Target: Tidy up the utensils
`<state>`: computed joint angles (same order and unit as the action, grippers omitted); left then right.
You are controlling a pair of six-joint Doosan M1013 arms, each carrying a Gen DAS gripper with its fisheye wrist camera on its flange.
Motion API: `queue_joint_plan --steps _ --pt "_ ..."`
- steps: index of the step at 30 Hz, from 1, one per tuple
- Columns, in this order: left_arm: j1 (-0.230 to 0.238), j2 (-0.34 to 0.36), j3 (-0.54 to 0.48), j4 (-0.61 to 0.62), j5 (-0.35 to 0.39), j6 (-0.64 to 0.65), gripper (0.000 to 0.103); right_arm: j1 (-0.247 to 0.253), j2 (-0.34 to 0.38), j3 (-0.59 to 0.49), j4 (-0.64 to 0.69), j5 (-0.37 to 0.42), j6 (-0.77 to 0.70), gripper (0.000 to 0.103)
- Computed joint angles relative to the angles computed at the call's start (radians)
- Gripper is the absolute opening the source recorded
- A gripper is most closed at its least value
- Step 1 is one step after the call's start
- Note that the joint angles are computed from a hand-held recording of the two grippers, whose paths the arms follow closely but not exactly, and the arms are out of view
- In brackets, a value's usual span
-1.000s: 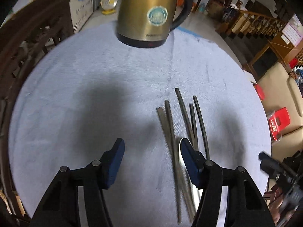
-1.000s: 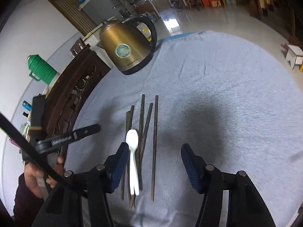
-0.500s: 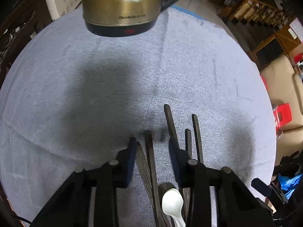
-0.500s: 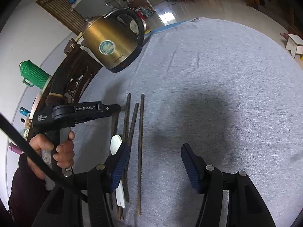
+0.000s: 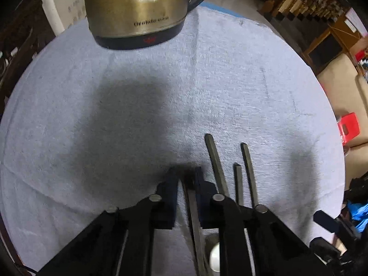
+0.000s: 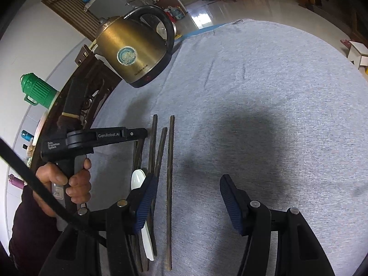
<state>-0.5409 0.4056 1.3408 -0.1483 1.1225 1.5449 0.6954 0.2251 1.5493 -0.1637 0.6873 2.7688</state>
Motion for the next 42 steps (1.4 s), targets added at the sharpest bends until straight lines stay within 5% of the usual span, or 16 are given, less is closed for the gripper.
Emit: queue_joint_plan --steps 8,17,29,33,42 --pt "0.065 -0.037 0.043 -0.107 -0.064 0.093 0.007 -0.020 0.040 -0.045 0.054 0.016 -0.076 0.061" --pt "0.117 -0.091 0.090 -0.216 -0.067 0.192 0.007 -0.060 0.151 -0.210 0.097 0.145 -0.154 0.061" --pt "0.117 -0.150 0.150 -0.290 -0.133 0.263 0.007 -0.060 0.310 -0.441 0.055 0.446 -0.174 0.034" --pt "0.125 -0.183 0.171 -0.301 -0.151 0.268 0.006 -0.039 0.363 -0.530 -0.016 0.579 -0.195 0.006" --pt "0.137 -0.286 0.234 -0.311 -0.204 0.267 0.006 0.000 0.247 -0.400 -0.113 0.429 -0.070 0.006"
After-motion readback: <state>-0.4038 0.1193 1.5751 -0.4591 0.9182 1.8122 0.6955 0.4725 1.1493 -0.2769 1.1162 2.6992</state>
